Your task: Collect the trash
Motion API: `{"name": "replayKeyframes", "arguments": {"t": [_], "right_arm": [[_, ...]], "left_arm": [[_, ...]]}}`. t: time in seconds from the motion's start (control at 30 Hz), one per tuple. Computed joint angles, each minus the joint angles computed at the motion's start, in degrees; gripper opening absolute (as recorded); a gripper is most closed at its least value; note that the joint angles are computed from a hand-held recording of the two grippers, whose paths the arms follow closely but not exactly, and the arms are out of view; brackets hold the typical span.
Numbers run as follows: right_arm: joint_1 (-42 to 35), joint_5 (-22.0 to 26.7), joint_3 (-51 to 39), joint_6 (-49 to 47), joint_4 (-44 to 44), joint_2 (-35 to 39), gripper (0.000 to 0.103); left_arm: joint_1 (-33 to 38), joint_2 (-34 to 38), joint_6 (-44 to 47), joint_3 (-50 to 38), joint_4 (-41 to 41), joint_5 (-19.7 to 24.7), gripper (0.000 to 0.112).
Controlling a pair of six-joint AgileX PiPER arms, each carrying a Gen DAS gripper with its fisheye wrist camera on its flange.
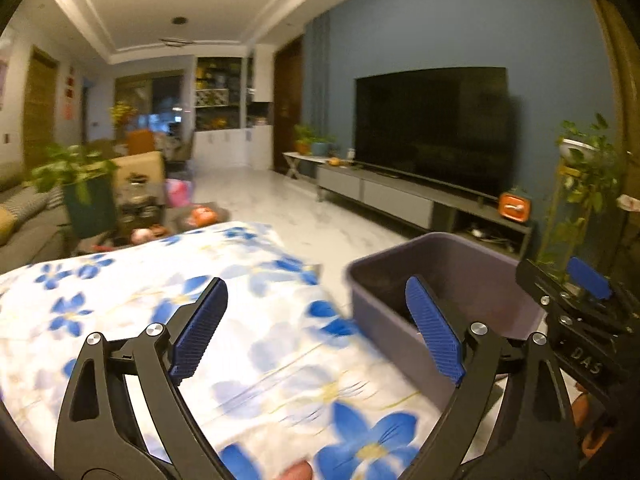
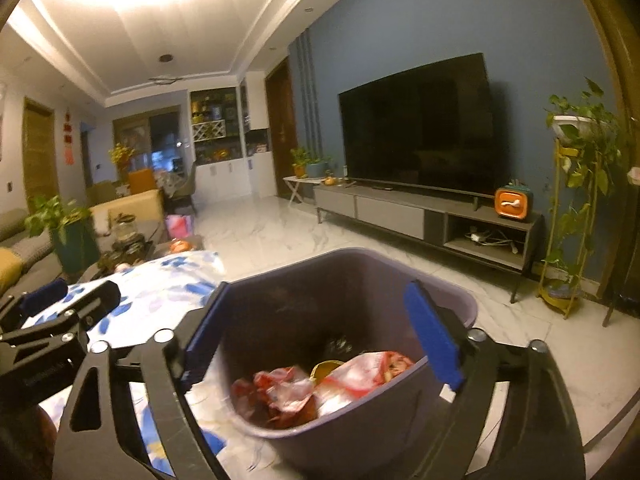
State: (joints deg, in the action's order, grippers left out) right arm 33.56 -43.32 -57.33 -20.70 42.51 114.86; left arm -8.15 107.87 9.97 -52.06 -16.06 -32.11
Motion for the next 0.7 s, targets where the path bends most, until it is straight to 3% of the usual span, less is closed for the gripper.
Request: {"name": "replayKeyframes", "arguments": {"t": [0.13, 0.5, 0.7], "right_arm": [[2.79, 0.43, 2.05, -1.57, 1.28, -2.25, 0.093], [13.44, -2.27, 8.30, -9.32, 9.71, -8.73, 0.097], [20.23, -4.63, 11.14, -13.51, 15.65, -10.69, 0.097]], "left_arm": [[0.06, -4.56, 6.96, 6.42, -7.74, -2.69, 0.095], [2.30, -19.46, 7.72, 24.16, -13.26, -6.07, 0.097], [4.19, -27.11, 7.43, 30.84, -14.55, -4.21, 0.097]]}}
